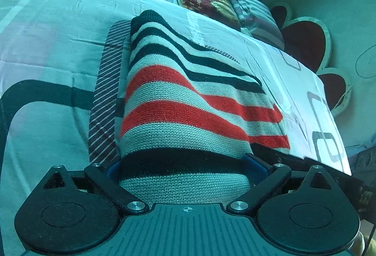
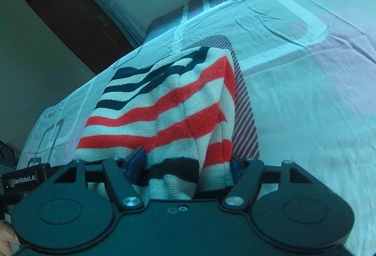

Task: Fold small clothes
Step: 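Grasp the bundle end with both grippers and fold it over onto itself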

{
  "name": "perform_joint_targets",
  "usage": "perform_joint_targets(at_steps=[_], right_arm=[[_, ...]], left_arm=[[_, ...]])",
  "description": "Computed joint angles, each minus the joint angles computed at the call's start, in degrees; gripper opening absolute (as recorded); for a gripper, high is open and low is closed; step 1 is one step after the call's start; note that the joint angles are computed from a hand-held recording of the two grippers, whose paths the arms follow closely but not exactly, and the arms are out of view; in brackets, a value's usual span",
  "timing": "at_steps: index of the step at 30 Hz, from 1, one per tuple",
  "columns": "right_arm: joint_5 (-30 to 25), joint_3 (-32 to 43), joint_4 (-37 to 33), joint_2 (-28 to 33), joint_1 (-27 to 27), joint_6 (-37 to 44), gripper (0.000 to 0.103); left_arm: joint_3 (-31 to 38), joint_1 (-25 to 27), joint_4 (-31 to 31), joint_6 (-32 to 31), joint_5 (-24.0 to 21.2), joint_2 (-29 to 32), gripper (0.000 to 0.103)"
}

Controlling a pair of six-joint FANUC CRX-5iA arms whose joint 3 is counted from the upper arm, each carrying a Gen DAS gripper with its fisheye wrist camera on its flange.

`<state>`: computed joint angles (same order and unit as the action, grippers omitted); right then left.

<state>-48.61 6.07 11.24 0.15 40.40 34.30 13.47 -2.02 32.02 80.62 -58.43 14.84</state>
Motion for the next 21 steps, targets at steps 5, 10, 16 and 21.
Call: perform_joint_targets(at_steps=[5, 10, 16, 21], right_arm=[[0.8, -1.4, 4.6, -0.6, 1.5, -5.4, 0.045], [4.1, -3.7, 7.2, -2.8, 2.6, -10.2, 0.041], [6.1, -1.9, 10.3, -2.5, 5.2, -12.3, 0.039], [7.0, 3.7, 11.9, 1.5, 8.1, -12.6, 0.039]], left_arm=[[-0.2, -0.3, -1.4, 1.1, 1.2, -1.1, 0.080], [-2.1, 1.3, 2.5, -2.4, 1.5, -2.5, 0.062], [-5.2, 4.6, 6.0, -5.5, 2.9, -6.4, 0.061], [-5.8, 9.9, 7.3, -9.3, 2.1, -9.1, 0.061]])
